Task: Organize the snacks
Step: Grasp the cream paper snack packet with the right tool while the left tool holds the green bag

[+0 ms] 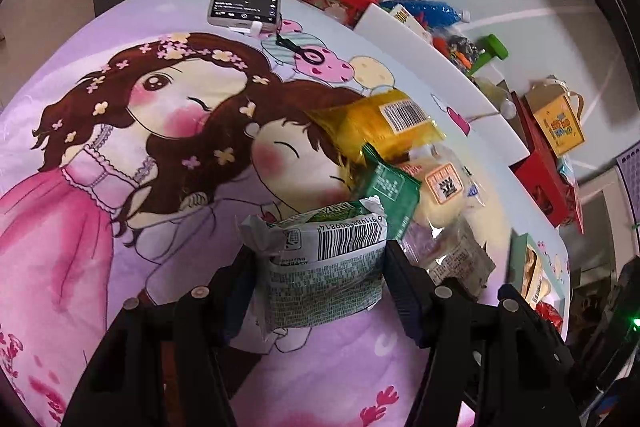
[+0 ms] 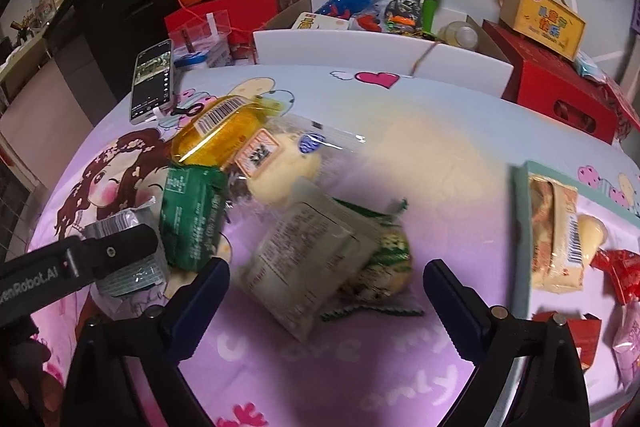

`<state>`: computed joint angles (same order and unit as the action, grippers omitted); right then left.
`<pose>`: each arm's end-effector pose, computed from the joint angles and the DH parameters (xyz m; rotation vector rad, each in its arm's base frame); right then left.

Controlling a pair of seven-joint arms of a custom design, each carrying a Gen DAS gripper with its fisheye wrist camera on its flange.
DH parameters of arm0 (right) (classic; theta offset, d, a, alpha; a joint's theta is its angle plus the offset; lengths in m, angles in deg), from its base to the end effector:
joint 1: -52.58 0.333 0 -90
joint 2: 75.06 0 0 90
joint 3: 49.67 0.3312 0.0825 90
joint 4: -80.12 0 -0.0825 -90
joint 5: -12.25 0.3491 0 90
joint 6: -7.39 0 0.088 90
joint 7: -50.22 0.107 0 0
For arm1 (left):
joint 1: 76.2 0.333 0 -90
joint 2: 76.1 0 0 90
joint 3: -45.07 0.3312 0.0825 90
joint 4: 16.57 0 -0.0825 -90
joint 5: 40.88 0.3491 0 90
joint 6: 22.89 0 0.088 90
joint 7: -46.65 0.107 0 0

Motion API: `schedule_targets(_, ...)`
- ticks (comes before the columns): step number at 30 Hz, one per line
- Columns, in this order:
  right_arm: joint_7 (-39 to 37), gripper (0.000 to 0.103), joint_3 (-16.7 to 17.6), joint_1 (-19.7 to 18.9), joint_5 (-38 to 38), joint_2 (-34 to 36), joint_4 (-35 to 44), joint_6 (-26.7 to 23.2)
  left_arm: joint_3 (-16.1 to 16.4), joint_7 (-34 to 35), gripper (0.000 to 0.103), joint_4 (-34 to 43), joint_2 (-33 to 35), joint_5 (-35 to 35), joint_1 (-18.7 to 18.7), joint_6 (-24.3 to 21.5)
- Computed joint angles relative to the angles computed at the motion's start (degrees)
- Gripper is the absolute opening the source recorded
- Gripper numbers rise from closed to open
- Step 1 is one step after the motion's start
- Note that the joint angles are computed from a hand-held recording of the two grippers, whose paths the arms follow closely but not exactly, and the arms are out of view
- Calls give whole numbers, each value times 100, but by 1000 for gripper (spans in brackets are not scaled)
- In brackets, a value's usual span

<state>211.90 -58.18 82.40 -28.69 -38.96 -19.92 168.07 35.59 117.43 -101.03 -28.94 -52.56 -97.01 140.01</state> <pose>0.6151 0.2901 0.2896 -1.6950 2.0723 -0.6047 0.6644 -0.3372 0.2851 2.1927 -2.0403 0.9035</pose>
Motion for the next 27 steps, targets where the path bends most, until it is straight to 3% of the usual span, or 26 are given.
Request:
schedule_targets(14, -309, 89, 117, 73, 335, 513, 818, -1065, -76, 78, 64, -1, 7, -107, 85, 17)
schedule_targets(22, -101, 62, 110, 79, 188, 339, 566, -873, -40, 58, 64, -34, -29, -96, 56, 30)
schedule_targets(27, -29, 52, 132, 10, 145, 189, 311, -569, -44, 63, 64, -22, -29, -67, 45, -4)
